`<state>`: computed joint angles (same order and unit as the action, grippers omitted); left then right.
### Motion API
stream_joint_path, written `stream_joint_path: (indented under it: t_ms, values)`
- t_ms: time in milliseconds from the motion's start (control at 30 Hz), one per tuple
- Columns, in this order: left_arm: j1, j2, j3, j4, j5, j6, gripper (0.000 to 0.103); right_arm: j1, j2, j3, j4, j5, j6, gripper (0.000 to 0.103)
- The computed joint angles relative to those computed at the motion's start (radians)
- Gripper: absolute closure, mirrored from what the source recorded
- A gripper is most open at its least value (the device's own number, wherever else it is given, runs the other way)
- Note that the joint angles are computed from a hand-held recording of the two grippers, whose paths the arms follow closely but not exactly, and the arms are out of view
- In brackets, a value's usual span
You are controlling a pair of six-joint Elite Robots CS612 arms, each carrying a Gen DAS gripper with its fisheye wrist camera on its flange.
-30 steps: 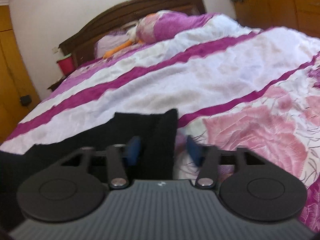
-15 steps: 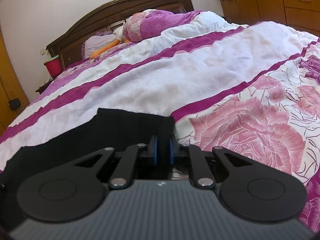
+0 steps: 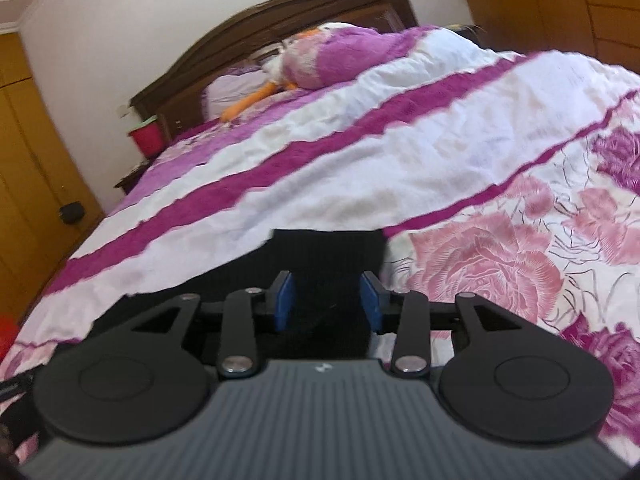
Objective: Fold small clothes
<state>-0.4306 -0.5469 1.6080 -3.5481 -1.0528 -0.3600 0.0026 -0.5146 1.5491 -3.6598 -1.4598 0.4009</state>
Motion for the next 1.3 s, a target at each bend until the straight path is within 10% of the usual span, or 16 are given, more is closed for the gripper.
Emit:
stream_joint_path:
  t_ms: [433,567,1300]
  values:
    - [0.002,-0.09,0.195,-0.116,0.087,0.095,0.035,0.043,-0.141,0.166,-0.005,0.078,-0.084,0.062]
    - [0.012,-0.099,0.235,-0.11,0.09,0.095,0.032,0.058,-0.168,0.206,-0.007,0.086,-0.097,0.046]
    - [0.059,-0.052,0.283,-0.055,0.09,0.052,0.03,0.128,-0.124,0.226,0.179,-0.089,-0.182,0.048]
